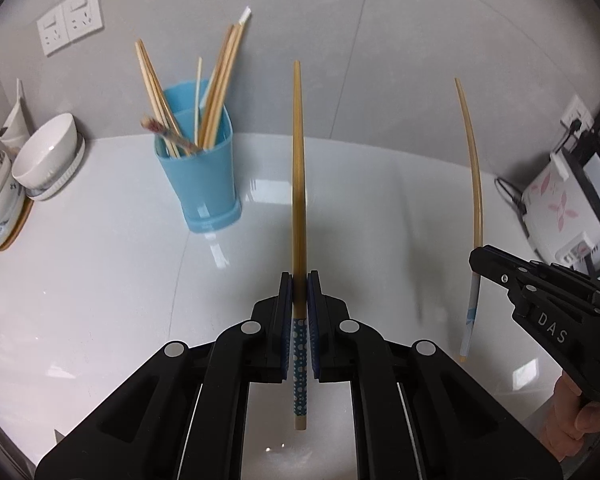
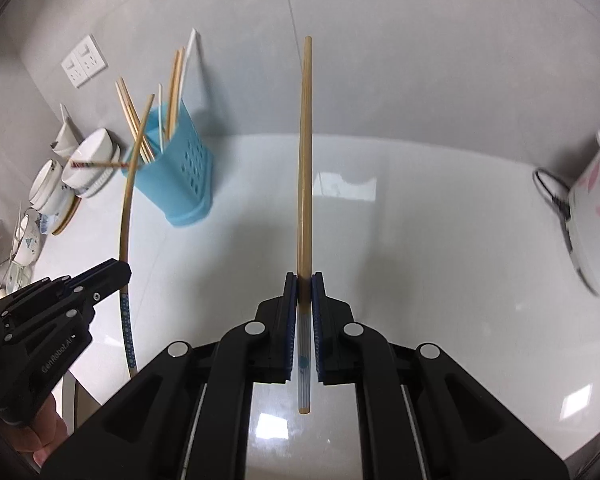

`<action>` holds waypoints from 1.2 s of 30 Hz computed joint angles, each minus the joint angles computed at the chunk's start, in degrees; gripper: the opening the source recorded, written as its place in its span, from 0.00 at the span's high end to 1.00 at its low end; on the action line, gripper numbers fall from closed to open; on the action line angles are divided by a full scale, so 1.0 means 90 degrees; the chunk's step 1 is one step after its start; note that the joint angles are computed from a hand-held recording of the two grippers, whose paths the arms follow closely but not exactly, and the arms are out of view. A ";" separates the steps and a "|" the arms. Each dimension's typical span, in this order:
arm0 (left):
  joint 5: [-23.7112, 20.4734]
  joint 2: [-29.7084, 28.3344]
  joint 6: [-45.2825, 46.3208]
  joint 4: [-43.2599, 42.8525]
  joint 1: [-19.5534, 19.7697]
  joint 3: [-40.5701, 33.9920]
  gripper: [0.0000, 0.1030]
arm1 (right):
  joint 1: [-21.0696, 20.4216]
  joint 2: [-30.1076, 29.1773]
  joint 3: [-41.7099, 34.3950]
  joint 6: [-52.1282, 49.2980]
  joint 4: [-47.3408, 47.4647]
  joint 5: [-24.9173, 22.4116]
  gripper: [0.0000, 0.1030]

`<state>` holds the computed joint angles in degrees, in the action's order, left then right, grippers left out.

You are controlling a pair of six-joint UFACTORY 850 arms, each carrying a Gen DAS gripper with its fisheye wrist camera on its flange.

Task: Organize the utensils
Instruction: 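Lift both chopsticks and carry them above the blue holder, then lower the left tool's chopstick into the blue holder and open it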

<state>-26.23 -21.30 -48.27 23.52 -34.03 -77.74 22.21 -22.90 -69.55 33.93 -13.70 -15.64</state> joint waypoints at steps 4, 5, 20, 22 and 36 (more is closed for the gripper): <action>0.0059 0.0110 -0.0553 0.0544 0.0065 -0.0077 0.93 | -0.0065 0.0046 -0.0123 -0.0240 -0.0004 0.0184 0.94; 0.0067 0.0146 -0.0687 0.0697 0.0088 -0.0091 0.93 | -0.0062 0.0055 -0.0135 -0.0249 -0.0038 0.0230 0.94; 0.0131 0.0344 -0.2121 0.2270 0.0491 -0.0541 0.93 | -0.0001 -0.0320 -0.1128 -0.0337 -0.0497 0.0476 0.94; 0.0193 0.0380 -0.2504 0.2695 0.0544 -0.0528 0.93 | 0.0005 -0.0418 -0.1290 -0.0673 -0.0179 0.0502 0.94; 0.1044 0.0258 -0.5042 0.5519 0.1114 -0.0520 0.93 | 0.0066 -0.0917 -0.2089 -0.1646 0.0747 0.0910 0.94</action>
